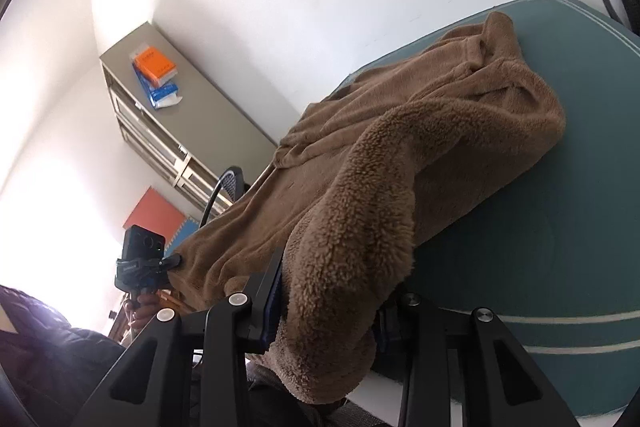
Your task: Fold clothes
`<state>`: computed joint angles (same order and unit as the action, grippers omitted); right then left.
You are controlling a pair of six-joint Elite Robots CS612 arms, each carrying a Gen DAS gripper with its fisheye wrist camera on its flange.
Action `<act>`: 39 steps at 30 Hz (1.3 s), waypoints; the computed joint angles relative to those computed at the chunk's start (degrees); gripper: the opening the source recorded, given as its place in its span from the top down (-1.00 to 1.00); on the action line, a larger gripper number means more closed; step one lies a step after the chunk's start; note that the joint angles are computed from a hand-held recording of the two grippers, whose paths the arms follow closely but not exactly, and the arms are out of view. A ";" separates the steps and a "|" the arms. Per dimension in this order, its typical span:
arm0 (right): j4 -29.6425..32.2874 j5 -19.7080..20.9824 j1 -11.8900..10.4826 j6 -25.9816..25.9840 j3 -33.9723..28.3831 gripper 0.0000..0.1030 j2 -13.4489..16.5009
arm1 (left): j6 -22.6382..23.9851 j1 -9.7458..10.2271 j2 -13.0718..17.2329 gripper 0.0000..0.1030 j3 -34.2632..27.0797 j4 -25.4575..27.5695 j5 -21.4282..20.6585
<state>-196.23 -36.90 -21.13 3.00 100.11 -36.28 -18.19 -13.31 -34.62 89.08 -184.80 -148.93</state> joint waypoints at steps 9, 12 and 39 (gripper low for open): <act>2.09 -3.29 -0.31 0.64 0.90 0.07 -0.08 | -0.45 -0.72 0.03 0.10 -0.08 5.85 1.38; 1.87 -4.46 -0.24 -0.55 1.35 -0.12 -0.40 | -1.47 -0.81 0.11 0.05 -0.07 5.52 2.67; -11.07 -2.09 -0.50 3.51 2.06 0.44 -2.26 | -9.02 -1.95 -0.88 0.62 -3.77 -9.02 7.18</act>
